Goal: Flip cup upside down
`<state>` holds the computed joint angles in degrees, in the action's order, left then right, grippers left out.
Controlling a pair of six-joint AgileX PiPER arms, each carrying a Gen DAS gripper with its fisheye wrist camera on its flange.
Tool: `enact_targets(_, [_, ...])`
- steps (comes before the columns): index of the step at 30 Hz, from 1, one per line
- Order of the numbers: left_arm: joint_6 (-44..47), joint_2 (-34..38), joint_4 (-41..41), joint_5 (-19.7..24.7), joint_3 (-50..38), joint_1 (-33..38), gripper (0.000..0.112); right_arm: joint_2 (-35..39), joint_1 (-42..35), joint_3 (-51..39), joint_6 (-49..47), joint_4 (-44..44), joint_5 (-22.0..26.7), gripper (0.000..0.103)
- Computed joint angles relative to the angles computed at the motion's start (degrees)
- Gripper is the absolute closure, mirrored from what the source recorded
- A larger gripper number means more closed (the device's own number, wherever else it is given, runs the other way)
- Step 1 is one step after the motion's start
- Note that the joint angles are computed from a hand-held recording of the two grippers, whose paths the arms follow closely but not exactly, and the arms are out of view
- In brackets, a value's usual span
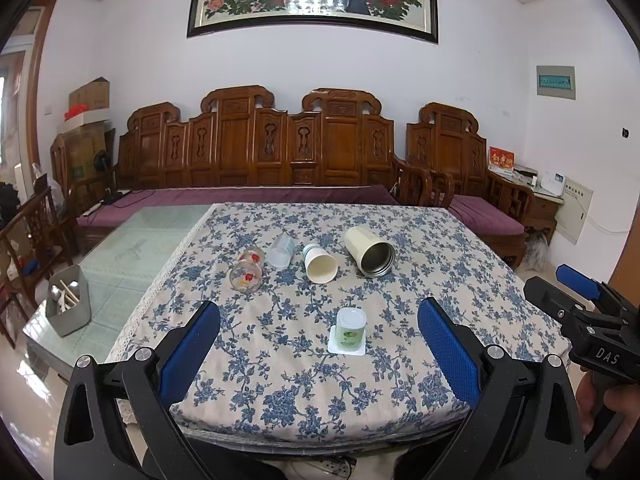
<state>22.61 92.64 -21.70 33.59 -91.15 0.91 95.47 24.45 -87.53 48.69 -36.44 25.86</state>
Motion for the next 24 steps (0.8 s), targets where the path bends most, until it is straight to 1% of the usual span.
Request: enact_targets(24, [0.3,-0.2,-0.5,-0.2,0.2,0.2,0.017,-0.1,-0.3,0.1,-0.4,0.4,-0.2,0.004])
